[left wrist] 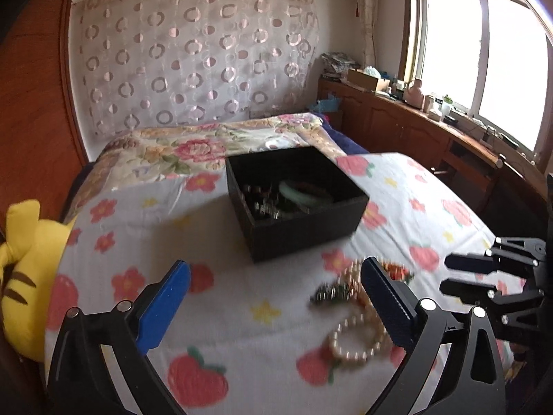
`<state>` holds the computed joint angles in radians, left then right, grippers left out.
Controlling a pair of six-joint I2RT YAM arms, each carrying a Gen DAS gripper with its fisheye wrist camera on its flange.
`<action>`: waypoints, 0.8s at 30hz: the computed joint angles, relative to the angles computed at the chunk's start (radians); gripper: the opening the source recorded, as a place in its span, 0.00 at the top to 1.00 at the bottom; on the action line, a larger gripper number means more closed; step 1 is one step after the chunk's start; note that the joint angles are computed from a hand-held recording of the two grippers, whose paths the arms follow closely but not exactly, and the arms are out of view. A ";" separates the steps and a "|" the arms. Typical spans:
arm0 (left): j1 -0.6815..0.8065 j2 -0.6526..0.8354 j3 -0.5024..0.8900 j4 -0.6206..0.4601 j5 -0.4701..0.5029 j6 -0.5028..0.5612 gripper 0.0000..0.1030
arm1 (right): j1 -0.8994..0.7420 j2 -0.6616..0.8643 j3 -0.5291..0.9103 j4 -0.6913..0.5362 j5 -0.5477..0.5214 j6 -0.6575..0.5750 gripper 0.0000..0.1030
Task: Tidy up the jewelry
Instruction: 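Move the left tool to the pearl necklace and close on it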
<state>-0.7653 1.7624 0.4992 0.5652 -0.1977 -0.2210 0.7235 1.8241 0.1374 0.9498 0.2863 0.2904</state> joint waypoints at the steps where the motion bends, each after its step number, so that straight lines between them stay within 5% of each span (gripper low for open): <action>1: -0.002 0.002 -0.015 0.012 0.001 -0.001 0.08 | 0.011 0.013 -0.003 0.008 0.007 0.011 0.69; 9: -0.022 0.023 -0.077 0.024 0.054 -0.030 0.08 | 0.067 0.105 -0.039 0.093 0.043 0.084 0.63; 24: -0.094 0.158 0.059 -0.106 0.101 -0.020 0.70 | 0.113 0.246 -0.047 0.225 0.087 0.145 0.63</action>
